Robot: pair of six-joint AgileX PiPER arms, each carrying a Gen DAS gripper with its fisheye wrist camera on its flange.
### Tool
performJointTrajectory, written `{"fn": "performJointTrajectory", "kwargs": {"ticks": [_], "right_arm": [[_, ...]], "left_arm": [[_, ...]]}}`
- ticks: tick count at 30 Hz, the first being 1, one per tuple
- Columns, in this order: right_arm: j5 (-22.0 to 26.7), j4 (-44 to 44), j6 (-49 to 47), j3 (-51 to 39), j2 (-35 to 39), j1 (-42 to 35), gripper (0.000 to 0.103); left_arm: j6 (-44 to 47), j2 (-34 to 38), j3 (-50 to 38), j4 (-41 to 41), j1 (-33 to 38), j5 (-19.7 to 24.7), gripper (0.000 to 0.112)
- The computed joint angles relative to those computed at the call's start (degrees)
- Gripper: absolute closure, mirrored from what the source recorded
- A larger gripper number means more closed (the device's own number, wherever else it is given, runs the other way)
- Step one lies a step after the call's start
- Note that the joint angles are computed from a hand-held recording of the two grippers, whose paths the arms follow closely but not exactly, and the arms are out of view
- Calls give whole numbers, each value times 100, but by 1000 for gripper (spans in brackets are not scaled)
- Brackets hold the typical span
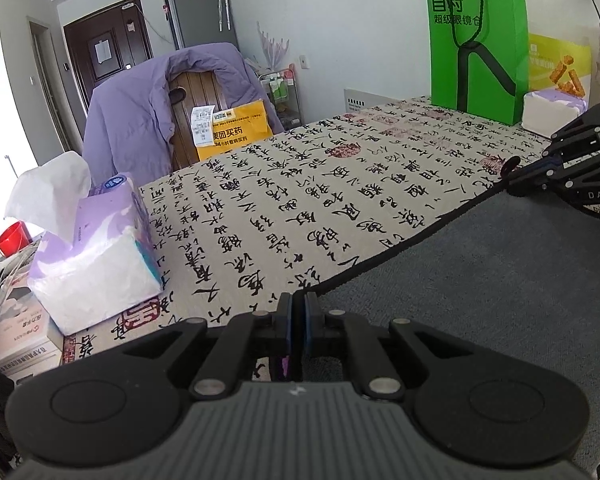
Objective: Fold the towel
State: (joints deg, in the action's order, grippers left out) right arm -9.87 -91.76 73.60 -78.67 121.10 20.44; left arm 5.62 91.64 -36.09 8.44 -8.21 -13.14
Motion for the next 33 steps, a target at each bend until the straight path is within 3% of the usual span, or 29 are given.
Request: {"fn": "performJointTrajectory", "kwargs": {"ticks": [3, 5, 7, 10, 12, 13, 14, 15, 23, 33], "right_arm": [[-5, 203, -194, 20, -5, -3, 94], [46, 473, -428, 47, -22, 6, 89], [109, 751, -689, 77, -41, 17, 80], [131, 1183, -1052, 134, -88, 11, 51], [73, 1456, -1276, 181, -124, -15, 28], [35, 1435, -1248, 189, -135, -32, 8], [-22, 1321, -1128, 191, -142, -50, 0], [-106, 1335, -1131, 212, -157, -76, 0], [-241, 1171, -863, 238, -186, -127, 0], [-189, 1317, -1039, 282, -240, -94, 0]], "left_arm": [[-392, 8, 2, 340, 84, -34, 100], [-527, -5, -2, 385, 132, -38, 91], [-713, -64, 63, 533, 191, -133, 66], [-637, -171, 172, 430, 219, -293, 40], [-593, -252, 261, 409, 214, -412, 29], [-563, -278, 287, 392, 208, -454, 22], [-568, -302, 315, 409, 207, -502, 17], [-550, -316, 328, 390, 203, -531, 9], [-120, -332, 368, -32, 103, -586, 9], [-351, -432, 412, 126, 143, -614, 9]]}}
